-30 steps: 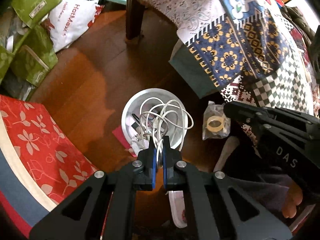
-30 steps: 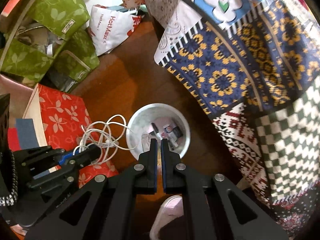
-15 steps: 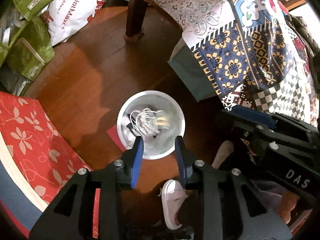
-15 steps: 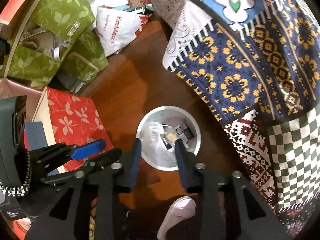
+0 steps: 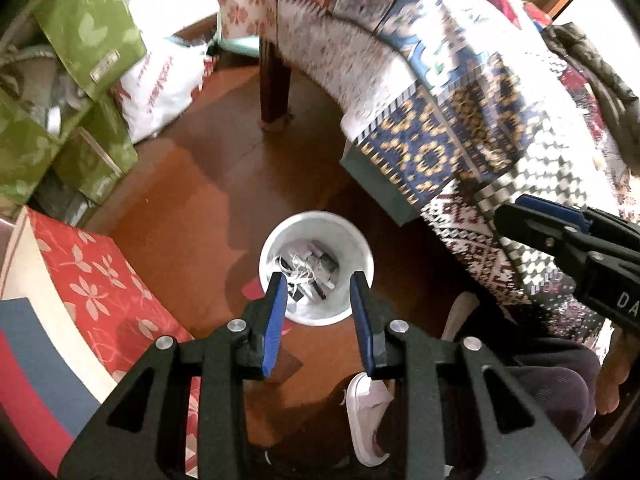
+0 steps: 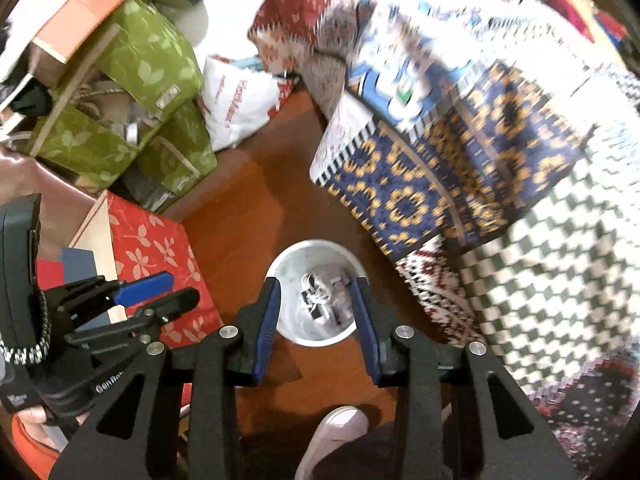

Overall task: Collect trash
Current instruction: 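Open the left gripper to drop the cables into the bin, then move both open grippers back to the tape roll and razor on the quilt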

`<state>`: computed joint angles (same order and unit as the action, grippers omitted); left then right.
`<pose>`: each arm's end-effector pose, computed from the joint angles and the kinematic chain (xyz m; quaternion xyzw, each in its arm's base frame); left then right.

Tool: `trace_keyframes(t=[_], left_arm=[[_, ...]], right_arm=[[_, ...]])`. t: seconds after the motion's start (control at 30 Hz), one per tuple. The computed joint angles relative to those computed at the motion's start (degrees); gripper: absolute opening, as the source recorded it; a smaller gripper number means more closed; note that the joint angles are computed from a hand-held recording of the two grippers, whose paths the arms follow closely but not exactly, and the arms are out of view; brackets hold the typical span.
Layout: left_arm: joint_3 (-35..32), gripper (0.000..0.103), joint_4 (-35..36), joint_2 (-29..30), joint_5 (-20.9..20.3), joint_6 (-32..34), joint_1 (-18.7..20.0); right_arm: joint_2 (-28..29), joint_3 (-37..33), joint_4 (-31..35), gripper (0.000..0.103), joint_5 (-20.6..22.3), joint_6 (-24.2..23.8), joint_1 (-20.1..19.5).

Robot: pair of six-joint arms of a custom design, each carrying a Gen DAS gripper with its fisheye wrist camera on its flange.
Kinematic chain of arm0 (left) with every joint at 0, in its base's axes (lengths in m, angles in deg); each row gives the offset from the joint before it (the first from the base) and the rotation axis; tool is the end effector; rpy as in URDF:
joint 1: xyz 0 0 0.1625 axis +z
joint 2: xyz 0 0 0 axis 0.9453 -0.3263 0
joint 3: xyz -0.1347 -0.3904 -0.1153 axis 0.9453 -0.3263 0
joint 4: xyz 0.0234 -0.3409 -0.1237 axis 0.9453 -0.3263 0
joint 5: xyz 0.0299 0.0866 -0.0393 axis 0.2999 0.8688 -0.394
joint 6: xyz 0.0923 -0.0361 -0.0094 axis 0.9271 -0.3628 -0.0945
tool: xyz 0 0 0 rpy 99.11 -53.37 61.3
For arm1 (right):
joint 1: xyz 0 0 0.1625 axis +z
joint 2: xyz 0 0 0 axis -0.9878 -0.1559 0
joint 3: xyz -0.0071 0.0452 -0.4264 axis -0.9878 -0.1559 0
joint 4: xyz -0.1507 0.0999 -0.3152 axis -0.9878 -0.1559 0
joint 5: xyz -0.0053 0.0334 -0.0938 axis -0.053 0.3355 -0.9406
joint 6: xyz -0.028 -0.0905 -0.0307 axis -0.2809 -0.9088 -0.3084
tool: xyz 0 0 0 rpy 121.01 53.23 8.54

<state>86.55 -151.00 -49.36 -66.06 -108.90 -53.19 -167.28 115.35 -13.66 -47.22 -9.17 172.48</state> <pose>-0.4645 -0.3409 -0.0191 -0.2917 0.8557 -0.2812 0.3219 0.1070 -0.4623 0.3906 0.4921 -0.8476 -0.1263 0.1529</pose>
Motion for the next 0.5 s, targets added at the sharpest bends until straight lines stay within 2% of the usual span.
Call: trace_keyframes(t=[0.23, 0.37, 0.5], left_arm=[[-13.29, 0.03, 16.47, 2.94, 4.5, -2.54, -3.2], [-24.76, 0.03, 28.5, 6.69, 7.99, -3.69, -4.78], [-35.63, 0.03, 38.29, 10.69, 12.39, -4.02, -5.91]], right_arm=[[-4.27, -6.64, 2.95, 0.034, 7.15, -5.0, -0.38], [-5.99, -11.0, 4.64, 0.034, 11.63, -7.11, -1.27], [-5.43, -18.34, 8.76, 0.034, 16.69, -7.2, -2.77]])
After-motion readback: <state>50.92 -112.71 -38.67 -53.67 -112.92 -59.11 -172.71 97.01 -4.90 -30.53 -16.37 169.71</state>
